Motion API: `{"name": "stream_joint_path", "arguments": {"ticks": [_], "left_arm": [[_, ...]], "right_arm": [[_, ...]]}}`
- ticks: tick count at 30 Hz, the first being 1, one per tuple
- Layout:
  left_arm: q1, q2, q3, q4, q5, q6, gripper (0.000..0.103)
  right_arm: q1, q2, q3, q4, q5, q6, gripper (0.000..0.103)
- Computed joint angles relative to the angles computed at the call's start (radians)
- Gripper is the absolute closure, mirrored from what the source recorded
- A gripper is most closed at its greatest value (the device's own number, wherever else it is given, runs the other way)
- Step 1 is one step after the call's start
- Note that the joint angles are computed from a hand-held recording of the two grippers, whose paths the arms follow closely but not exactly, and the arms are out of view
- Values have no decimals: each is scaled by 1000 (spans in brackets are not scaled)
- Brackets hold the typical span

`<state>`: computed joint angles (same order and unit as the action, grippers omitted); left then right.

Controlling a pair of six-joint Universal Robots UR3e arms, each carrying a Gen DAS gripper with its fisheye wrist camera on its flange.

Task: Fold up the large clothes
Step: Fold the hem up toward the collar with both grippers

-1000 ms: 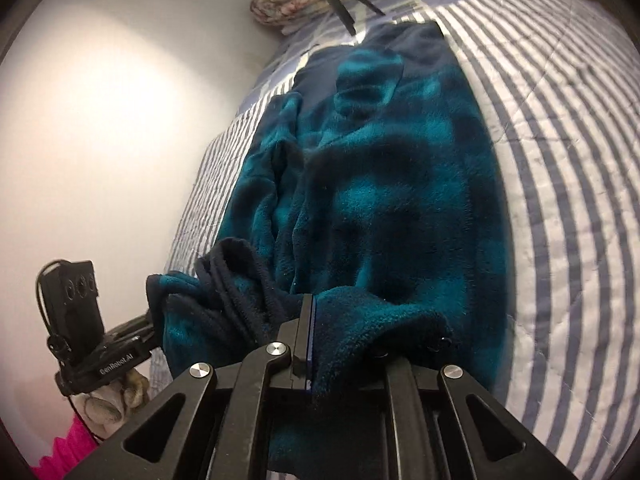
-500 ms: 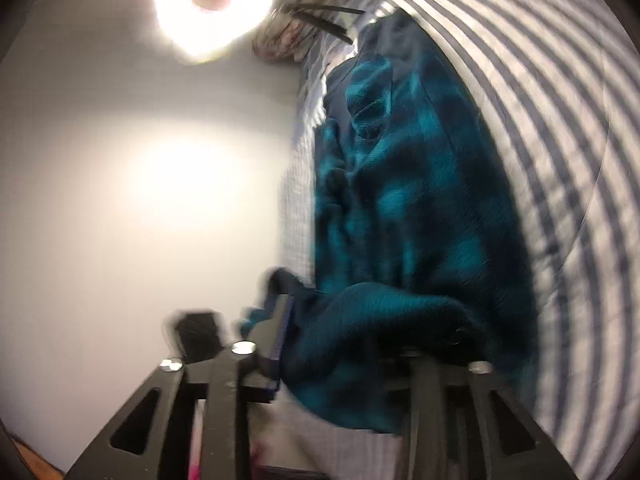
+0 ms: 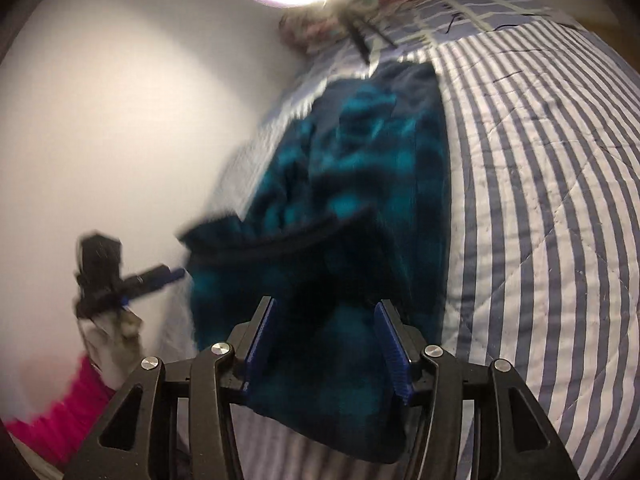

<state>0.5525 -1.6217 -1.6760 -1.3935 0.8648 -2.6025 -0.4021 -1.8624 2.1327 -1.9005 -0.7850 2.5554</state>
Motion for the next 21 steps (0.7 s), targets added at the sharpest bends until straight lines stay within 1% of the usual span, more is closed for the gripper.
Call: {"name": "stream_joint_path", "arguments": {"ticks": [2,3,4,6,7,8,9,10,12,13,15,16,17,18,20,21], "left_arm": [[-31,-16,-20,44,27,-15,41],[-46,-22,-28,62,35,-21,43],[-59,-27,-31,72,38,-24,51],[-81,-26,-44,105,44,-36,60],[-85,-28,-41,105,45,-32,74],[-93,-28,-43,113,49,-34,84],[-96,-27,-49,128,49,-40,86],[-98,-19,-58,138,48,-44,89],[-98,2,-71,146,54,-42,91],[-102,-6,-67,158,55,-48,92],[-96,8,-76,159,57,-45,93],[-96,14,-82,161,58,-48,94],[-97,14,-83,164,58,-51,94],[-102,11,-81,173,62,-61,94],[-107,21,-83,173,68,-65,95],[-105,34,-86,164,68,-64,95]], "right_arm": [[19,17,15,-37,-36,14,50],[18,23,21,-40,-43,9,50],[21,27,25,-48,-46,14,50],[13,13,34,-34,-52,-2,54],[15,12,35,-40,-59,0,61],[11,11,35,-34,-58,-6,71],[0,1,39,-14,-49,-21,75],[3,-5,41,-14,-47,-17,82],[6,-27,50,-25,-57,-33,82],[11,-31,52,-37,-61,-32,79],[18,-48,54,-61,-100,2,69],[21,-55,59,-79,-119,22,56],[20,-64,65,-86,-128,28,52],[29,-55,63,-85,-141,25,53],[33,-65,59,-44,-148,-5,75],[45,-78,62,-44,-154,-13,79]]}}
